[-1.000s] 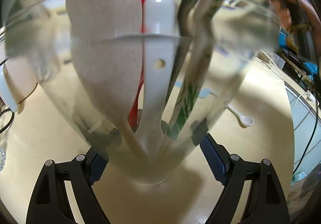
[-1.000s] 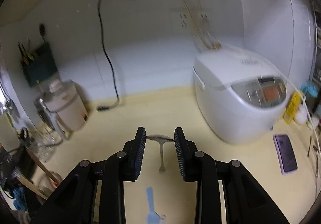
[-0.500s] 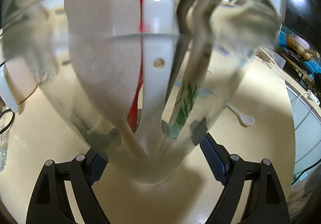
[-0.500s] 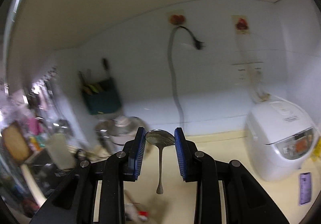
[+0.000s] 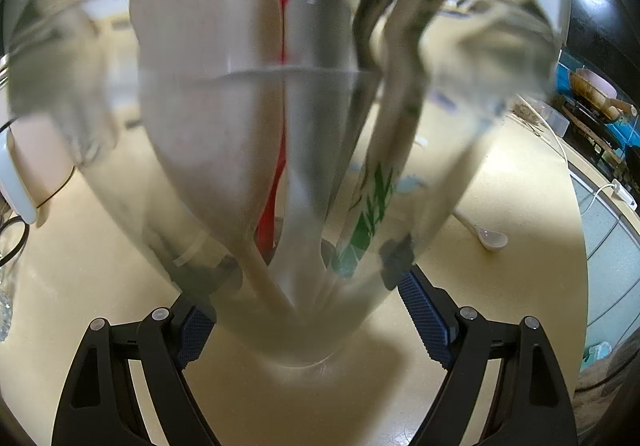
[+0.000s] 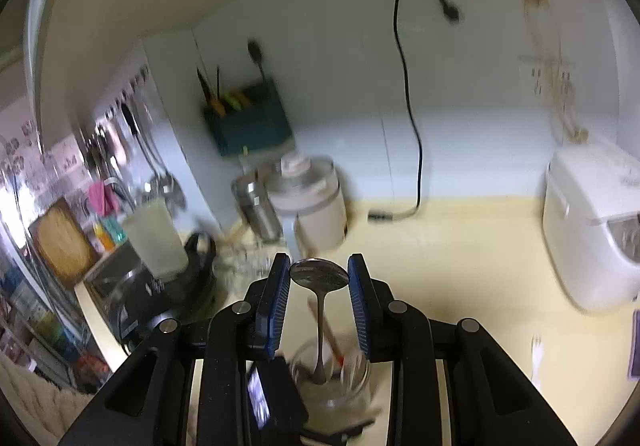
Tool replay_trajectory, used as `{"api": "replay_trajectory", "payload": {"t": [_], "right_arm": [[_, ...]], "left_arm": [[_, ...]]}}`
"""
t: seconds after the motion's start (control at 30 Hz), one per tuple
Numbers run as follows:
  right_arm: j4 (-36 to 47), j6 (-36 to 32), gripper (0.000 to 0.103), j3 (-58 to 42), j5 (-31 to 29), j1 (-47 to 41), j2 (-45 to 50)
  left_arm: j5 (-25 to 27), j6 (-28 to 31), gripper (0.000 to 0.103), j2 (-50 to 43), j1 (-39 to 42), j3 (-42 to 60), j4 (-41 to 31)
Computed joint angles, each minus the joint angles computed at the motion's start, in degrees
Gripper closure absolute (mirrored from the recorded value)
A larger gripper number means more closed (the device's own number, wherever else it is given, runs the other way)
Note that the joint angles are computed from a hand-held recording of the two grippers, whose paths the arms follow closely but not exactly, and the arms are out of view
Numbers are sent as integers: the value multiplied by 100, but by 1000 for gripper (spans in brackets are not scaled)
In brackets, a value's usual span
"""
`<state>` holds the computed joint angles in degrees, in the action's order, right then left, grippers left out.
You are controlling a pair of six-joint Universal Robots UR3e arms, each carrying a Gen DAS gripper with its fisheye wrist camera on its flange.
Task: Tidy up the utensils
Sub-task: 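Carry the steel spoon into the glass and open the right gripper, then grasp the white plastic spork with the right gripper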
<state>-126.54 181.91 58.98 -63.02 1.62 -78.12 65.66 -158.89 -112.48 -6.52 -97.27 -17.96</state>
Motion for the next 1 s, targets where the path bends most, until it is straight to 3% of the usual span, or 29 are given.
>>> {"api": "replay_trajectory", "payload": {"t": [0.17,0.27,0.53,0.73,0.83,1.0], "right_arm": [[383,-117,72,-2,-145,86,96],[230,-13,65,188,-177,-108,-141],[334,101,60,1101,-111,-1558,-1206],[815,-235,59,1802,-334,-2558,-1600],[868,-371,59,2142,-743,-2727,-1502],[724,-692,59,2594,-833,-2765,-893]], "left_arm": [[3,9,16,0,2,8,-9],[18,22,16,5,-1,17,-23],[18,34,16,9,5,24,-36],[50,50,16,61,2,-12,-46],[54,39,16,50,-11,-7,-39],[76,35,16,48,-25,-3,-35]]}}
